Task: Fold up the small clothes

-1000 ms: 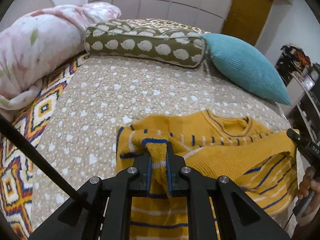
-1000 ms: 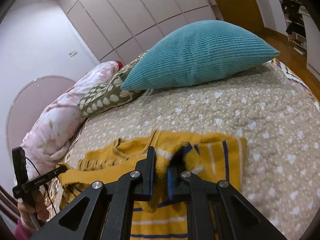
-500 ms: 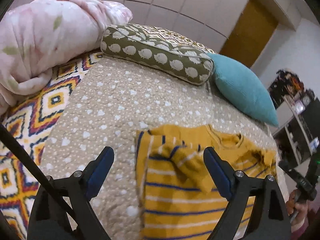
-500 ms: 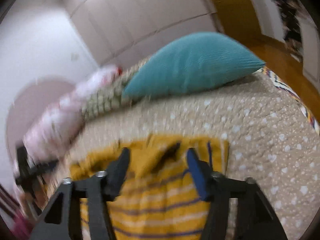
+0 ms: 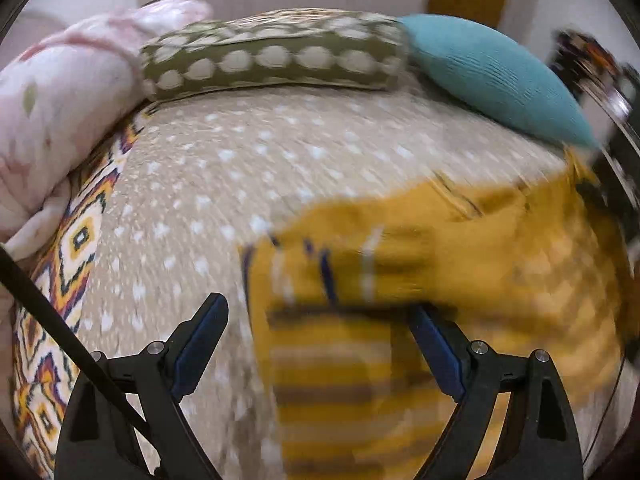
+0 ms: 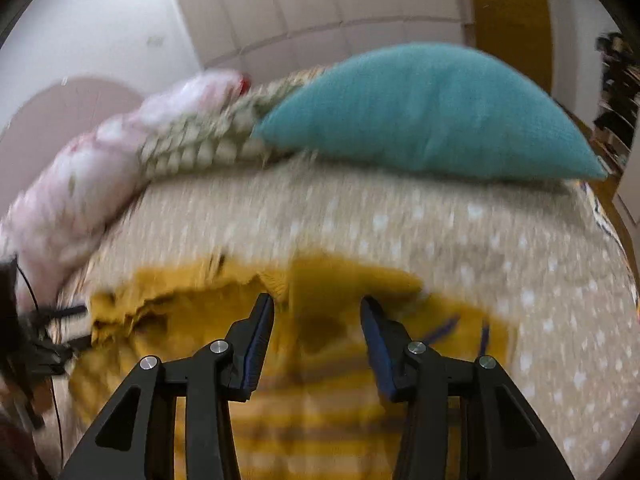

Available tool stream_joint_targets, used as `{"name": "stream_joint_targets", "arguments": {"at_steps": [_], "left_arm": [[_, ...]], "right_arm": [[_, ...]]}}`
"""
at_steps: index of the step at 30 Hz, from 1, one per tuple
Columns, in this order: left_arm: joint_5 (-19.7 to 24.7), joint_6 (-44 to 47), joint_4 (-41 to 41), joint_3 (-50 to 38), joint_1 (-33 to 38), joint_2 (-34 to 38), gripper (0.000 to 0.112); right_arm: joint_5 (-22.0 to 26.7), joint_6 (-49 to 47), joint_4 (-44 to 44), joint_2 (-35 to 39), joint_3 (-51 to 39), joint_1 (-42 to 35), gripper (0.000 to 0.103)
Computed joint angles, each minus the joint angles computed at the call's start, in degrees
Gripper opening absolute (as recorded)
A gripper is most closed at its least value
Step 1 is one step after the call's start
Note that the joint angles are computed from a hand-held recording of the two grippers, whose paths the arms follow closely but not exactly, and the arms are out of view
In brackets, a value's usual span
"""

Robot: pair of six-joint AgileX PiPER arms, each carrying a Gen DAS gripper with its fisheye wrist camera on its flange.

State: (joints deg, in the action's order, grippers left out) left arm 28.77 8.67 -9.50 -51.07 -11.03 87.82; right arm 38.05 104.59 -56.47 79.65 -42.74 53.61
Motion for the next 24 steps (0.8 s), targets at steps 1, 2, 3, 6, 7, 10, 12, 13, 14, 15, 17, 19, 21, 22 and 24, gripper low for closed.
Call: {"name": "stream_joint_targets", "arguments": {"at_steps": [1, 2, 3, 6, 7, 10, 12, 13, 14, 15, 17, 19, 21, 22, 24], "left_arm": [[0.3, 0.7, -2.4, -1.6, 1.2, 1.7, 0.09], [0.2, 1.7, -5.3, -2.7, 2.6, 3.3, 0.09], [-0.6, 1.7, -7.8, -3.1, 4.2, 4.8, 0.09], [0.0, 2.9, -10.5, -4.4, 6.0, 8.9, 0.09], [0.2, 3.3, -10.7, -4.4, 6.4, 10.1, 0.09], [-2.3, 6.2, -11.7, -1.4, 6.5, 8.3, 0.09], [-0.6, 8.6, -13.3, -0.1, 7.4, 5.8, 0.09], [0.0, 11.5, -15.6, 1.0, 8.5, 4.3, 0.09], [0.9, 14.4, -17.9, 2.2, 9.6, 2.4, 0.09], [1.9, 16.8, -19.5, 3.6, 10.6, 0.1, 0.09], [3.9, 22.8, -23.1, 7.3, 13.4, -5.2, 0.09], [6.3, 26.0, -24.1, 11.0, 15.8, -10.6, 0.09], [8.5, 29.2, -25.4, 14.2, 18.3, -14.4, 0.09], [9.3, 30.4, -25.5, 16.0, 19.4, -16.3, 0.09], [10.3, 31.9, -25.7, 19.0, 20.5, -18.9, 0.09]], "right_arm": [[0.3, 0.2, -0.1, 1.2, -0.8, -1.0, 0.049], [-0.6, -0.2, 1.0, 2.9, -1.6, -3.1, 0.049], [-1.9, 0.3, 1.3, 4.3, -1.7, -4.7, 0.049], [-2.9, 4.0, -0.1, 8.7, -1.4, -7.5, 0.049], [-3.1, 5.7, -1.0, 9.9, -0.9, -8.0, 0.049], [-8.7, 11.8, -5.2, 11.1, 2.0, -10.6, 0.049], [-8.2, 9.7, -2.7, 8.6, 2.6, -10.4, 0.049], [-7.1, 6.0, 0.7, 5.8, 3.1, -9.5, 0.05], [-6.6, 4.5, 1.8, 3.6, 3.8, -8.5, 0.053], [-5.3, 2.5, 3.3, -0.5, 5.3, -6.5, 0.064], [2.2, -0.4, 7.0, -6.9, 6.6, -0.1, 0.078], [12.3, 0.4, 9.2, -11.0, 7.2, 8.3, 0.08], [19.9, 2.3, 12.0, -13.4, 7.8, 16.3, 0.08], [22.3, 4.1, 13.2, -14.3, 8.5, 20.0, 0.08], [26.0, 9.3, 15.2, -13.6, 9.5, 27.6, 0.08]]}}
